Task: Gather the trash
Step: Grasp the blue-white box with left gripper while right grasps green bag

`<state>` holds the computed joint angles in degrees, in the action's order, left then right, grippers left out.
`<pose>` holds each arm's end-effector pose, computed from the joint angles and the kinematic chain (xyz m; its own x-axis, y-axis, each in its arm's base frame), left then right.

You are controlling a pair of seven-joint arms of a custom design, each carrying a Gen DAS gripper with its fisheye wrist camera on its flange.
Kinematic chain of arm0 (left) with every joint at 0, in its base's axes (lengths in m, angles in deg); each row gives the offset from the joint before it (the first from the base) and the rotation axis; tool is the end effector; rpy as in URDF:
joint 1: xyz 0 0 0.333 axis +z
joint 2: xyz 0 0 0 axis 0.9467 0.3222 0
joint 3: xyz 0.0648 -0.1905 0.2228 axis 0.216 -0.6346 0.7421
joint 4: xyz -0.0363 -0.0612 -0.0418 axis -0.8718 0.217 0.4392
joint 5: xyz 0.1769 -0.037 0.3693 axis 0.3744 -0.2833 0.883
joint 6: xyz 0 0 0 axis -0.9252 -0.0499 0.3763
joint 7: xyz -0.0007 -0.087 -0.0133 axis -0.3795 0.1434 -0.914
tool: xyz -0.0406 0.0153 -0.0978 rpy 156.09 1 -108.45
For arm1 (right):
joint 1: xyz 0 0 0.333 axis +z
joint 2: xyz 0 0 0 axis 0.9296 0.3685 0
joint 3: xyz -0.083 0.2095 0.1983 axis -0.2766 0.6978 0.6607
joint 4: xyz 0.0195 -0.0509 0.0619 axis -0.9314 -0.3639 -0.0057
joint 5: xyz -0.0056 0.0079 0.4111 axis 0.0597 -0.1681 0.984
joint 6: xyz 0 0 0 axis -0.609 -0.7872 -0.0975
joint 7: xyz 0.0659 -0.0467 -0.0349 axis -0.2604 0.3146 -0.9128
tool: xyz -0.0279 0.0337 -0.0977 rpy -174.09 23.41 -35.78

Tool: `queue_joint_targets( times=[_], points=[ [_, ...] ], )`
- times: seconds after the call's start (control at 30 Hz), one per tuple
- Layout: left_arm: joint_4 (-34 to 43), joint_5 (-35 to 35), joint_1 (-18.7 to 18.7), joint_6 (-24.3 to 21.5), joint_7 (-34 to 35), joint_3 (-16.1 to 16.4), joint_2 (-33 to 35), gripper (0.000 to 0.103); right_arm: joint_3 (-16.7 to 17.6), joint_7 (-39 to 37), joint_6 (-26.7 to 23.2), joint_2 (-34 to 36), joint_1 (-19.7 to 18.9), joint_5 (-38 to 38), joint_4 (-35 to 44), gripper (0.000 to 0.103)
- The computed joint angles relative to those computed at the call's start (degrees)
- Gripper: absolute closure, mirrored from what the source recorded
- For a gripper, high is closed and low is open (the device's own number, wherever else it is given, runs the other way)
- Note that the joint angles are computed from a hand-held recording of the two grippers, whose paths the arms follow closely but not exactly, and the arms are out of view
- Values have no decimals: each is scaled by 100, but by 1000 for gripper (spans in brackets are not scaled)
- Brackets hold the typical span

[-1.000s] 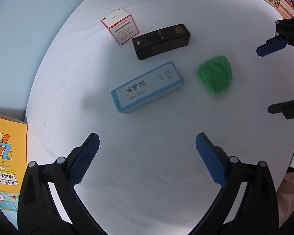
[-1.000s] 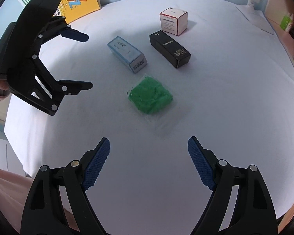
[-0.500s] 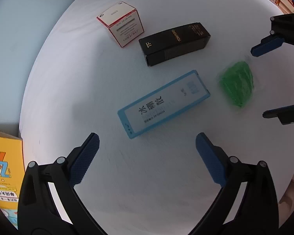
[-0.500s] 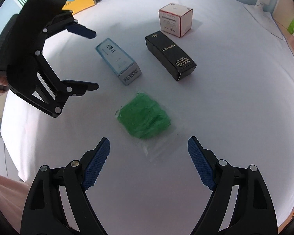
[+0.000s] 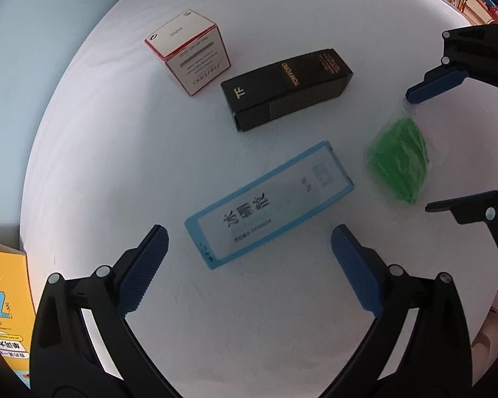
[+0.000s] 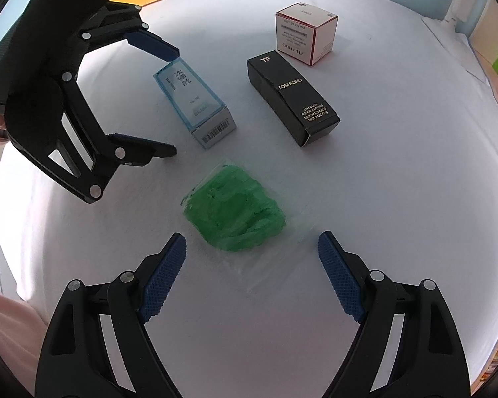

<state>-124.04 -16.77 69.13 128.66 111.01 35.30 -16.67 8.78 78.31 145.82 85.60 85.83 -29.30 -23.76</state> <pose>0.6799 -0.0865 0.3134 -0.7227 -0.6858 -0.0861 -0.6655 0.7241 -0.1813 0.6785 0.3071 0.3122 0.5604 -0.8247 -0.0771 -0.8166 -0.5345 -0.2177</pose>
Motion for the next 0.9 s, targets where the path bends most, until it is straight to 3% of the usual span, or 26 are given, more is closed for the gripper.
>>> queue_joint_targets(
  times=[0.27,0.33,0.53,0.67,0.9],
  points=[
    [496,-72,-87,-168,100,-91,346,16,-70,-7,117,-87,80,-226,-125,36],
    [518,-118,-90,-162,170,-121,363,18,-78,38,294,-365,94,-288,-543,41],
    [513,-241,-85,-126,414,-173,368,30,-92,184,506,-529,122,-424,-788,56],
    [467,-363,-65,-165,573,-217,319,44,-46,322,533,-823,150,-402,-1119,70],
    [44,-198,-255,187,400,-150,54,59,-30,407,559,-1150,57,-237,-1484,86]
  ],
)
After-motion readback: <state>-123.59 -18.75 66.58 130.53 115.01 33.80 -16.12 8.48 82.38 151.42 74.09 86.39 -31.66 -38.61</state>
